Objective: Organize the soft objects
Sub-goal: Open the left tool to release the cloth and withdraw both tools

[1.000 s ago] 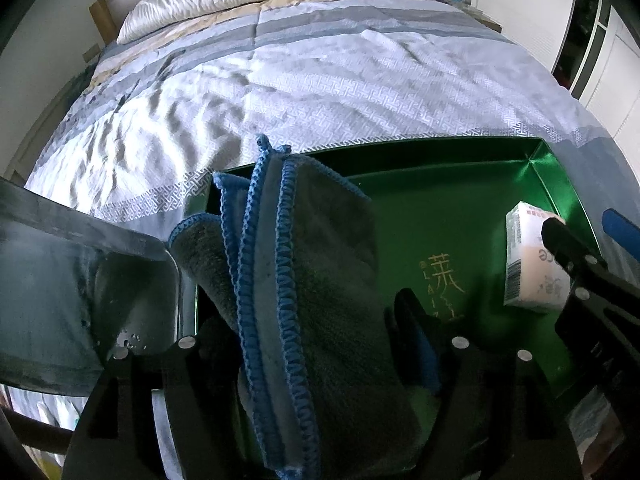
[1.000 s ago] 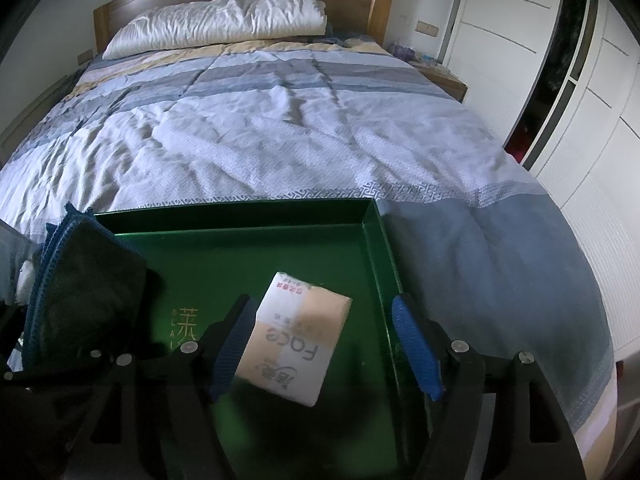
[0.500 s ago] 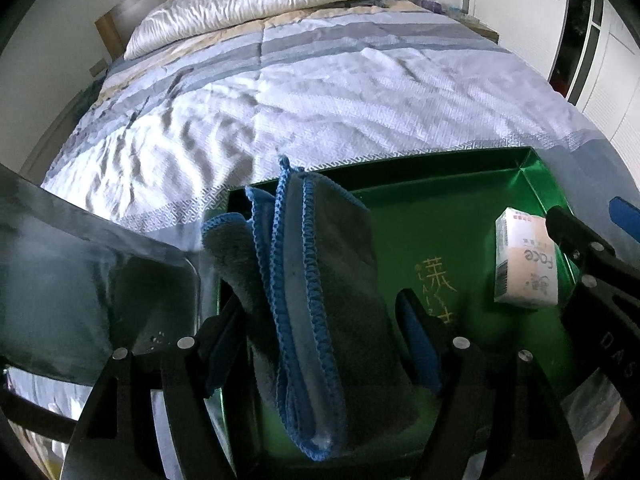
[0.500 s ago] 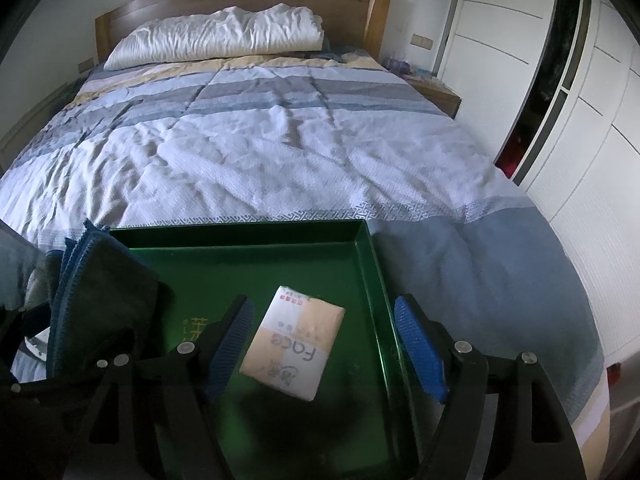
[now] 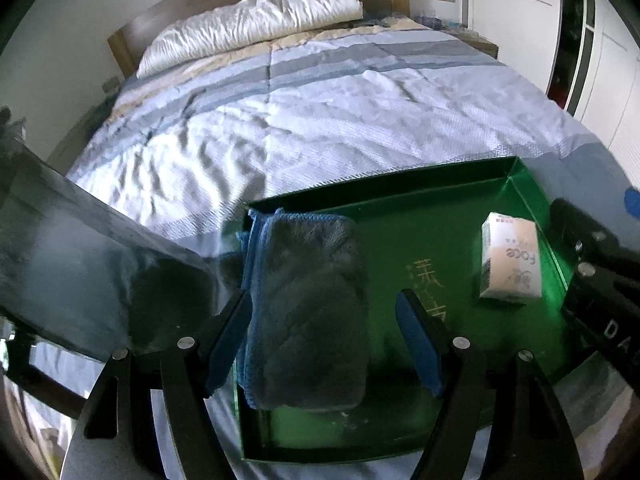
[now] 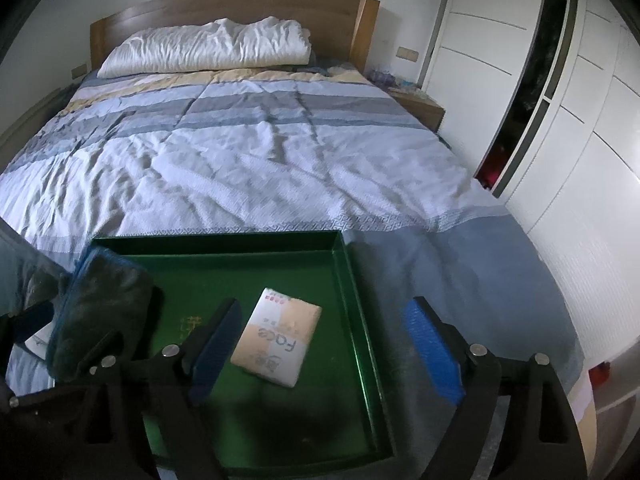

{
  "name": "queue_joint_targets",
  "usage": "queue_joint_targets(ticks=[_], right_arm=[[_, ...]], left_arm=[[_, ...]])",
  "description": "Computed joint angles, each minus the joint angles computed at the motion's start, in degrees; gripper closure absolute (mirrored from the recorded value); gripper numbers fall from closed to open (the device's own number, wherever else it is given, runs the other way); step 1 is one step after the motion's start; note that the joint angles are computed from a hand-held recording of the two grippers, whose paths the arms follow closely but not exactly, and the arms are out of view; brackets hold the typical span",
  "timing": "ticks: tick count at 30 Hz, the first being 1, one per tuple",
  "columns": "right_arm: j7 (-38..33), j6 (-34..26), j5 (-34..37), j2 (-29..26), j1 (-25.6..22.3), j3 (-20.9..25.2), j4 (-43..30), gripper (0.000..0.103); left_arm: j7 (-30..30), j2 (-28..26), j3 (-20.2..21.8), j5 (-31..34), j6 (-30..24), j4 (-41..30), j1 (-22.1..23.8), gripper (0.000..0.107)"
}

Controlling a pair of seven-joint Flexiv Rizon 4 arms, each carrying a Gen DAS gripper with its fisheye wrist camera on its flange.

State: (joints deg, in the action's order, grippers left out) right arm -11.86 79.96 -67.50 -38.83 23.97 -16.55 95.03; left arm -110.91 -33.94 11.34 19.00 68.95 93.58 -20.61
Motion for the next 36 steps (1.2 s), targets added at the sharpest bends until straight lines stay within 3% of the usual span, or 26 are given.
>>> queue_joint_targets(ticks=[5,15,26,36], right_arm=[[1.6,-0.1,-2.6,0.6,0.2,-0.3,0.3,0.012],[2.0,-1.3,-4.0,0.9,-1.1,1.6,0.0,0.012],[2.3,-2.7,-5.3,2.1,-1.5,2.6,0.7,0.01],[11.8,-6.8,-15.2,8.2,-3.3,5.7,6.0,0.001]], left_arm=[[-1.3,0.2,1.3,2.1,-0.4,-0.2,-1.5,0.038],[-0.8,0.8,0.0,1.9,0.5,0.7,-0.5,0.038],[4.1,4.0,-3.3,-3.8,2.5,5.8,2.4,0.038],[8.2,10.9,-6.9,-8.8,5.4,14.8,4.5,0.038]])
